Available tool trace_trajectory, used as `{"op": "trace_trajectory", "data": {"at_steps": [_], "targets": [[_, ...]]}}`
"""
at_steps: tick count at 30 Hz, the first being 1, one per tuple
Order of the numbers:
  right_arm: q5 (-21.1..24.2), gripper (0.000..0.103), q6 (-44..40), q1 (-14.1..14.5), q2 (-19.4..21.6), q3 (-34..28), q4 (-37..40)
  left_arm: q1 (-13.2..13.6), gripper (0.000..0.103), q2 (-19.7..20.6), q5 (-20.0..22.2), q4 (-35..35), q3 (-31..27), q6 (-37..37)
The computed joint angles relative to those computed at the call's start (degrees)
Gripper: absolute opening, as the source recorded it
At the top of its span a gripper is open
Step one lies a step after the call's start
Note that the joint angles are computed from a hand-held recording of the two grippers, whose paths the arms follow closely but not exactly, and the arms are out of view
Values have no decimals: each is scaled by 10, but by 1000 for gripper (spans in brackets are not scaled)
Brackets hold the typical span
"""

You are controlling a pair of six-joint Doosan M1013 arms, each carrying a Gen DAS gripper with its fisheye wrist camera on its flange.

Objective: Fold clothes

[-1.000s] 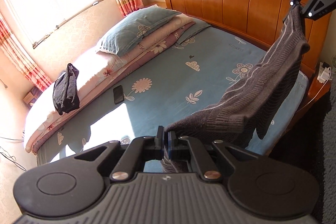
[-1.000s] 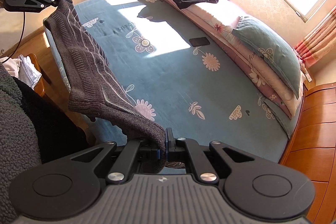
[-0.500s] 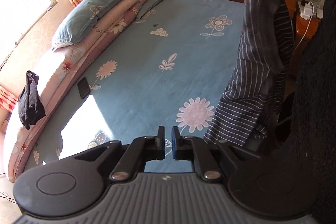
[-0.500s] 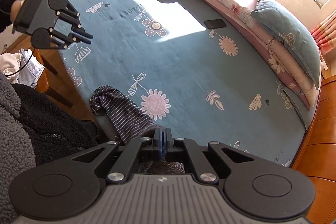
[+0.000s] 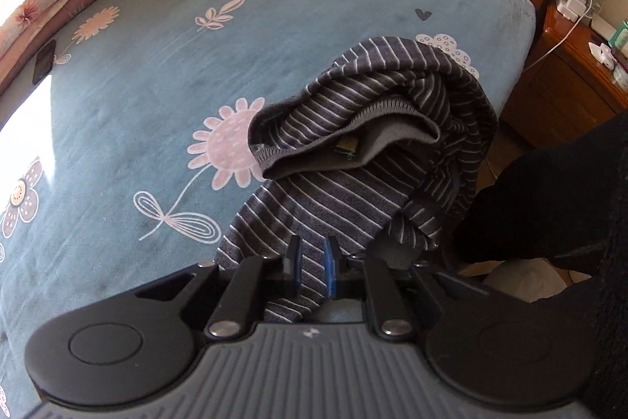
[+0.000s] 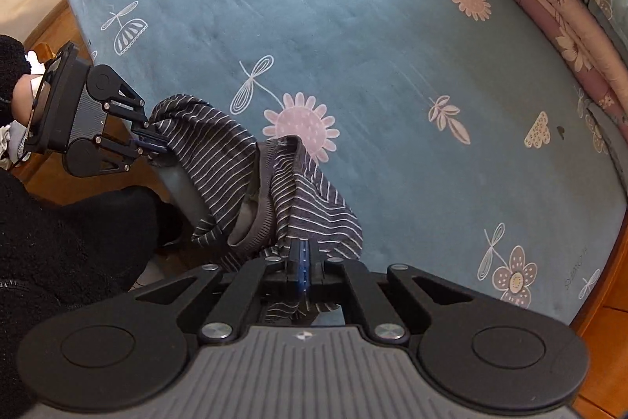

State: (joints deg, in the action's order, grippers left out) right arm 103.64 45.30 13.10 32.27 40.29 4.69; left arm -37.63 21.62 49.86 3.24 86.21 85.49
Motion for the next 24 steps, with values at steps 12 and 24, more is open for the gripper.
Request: {"op": "trace_trajectory", "data": {"at_steps": [12, 24], "targets": [[-46, 7, 37, 25, 1, 26, -19, 36, 27, -32, -10, -10, 36, 6], [-9, 22, -173, 71, 143, -76, -8, 21, 39, -25, -59, 77, 87, -248]]}}
